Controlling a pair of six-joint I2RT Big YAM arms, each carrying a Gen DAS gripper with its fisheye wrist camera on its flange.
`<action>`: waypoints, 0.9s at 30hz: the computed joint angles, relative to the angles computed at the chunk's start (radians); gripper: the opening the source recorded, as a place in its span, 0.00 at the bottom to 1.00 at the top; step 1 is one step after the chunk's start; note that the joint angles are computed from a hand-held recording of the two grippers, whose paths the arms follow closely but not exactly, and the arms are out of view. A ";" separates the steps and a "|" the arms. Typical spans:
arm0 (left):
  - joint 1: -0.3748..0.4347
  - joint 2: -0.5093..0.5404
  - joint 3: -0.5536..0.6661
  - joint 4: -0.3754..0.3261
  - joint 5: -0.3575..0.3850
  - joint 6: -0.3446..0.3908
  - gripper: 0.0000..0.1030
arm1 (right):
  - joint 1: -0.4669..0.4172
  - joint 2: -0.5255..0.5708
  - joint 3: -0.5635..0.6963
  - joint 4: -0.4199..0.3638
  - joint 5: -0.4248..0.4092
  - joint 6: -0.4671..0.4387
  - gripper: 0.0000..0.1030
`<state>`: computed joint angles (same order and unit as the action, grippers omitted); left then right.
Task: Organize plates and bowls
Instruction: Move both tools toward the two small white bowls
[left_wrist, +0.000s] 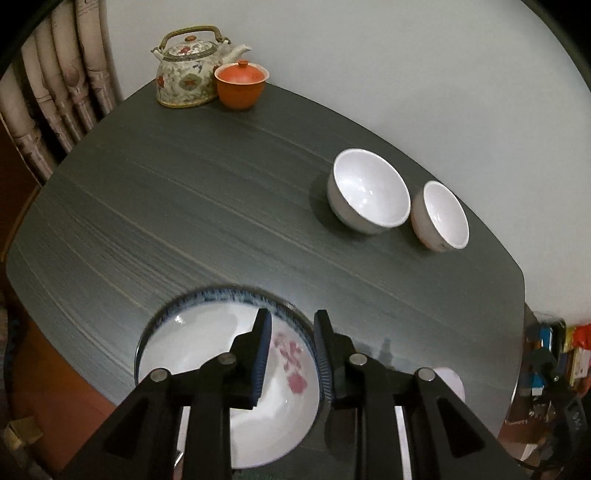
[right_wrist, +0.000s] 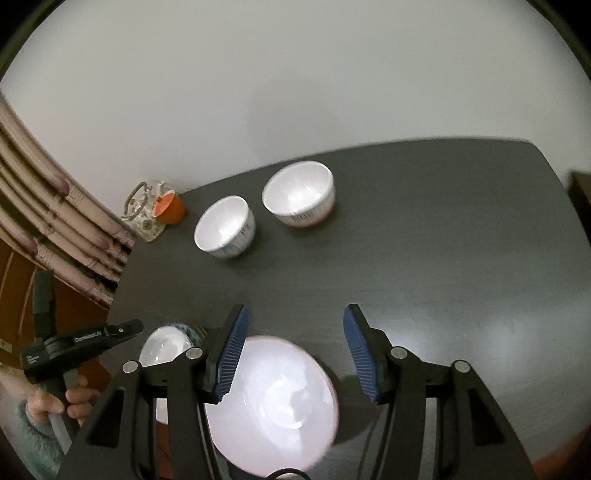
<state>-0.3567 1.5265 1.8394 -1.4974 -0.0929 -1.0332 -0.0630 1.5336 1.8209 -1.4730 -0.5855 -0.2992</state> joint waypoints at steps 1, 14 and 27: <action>0.010 0.007 0.006 0.002 0.003 0.005 0.24 | 0.012 0.010 0.018 0.000 -0.001 -0.001 0.50; 0.117 0.139 0.099 0.088 0.108 0.066 0.24 | 0.181 0.224 0.269 -0.088 0.023 0.033 0.57; 0.183 0.243 0.109 0.242 0.230 0.068 0.24 | 0.281 0.471 0.464 -0.167 0.007 0.187 0.52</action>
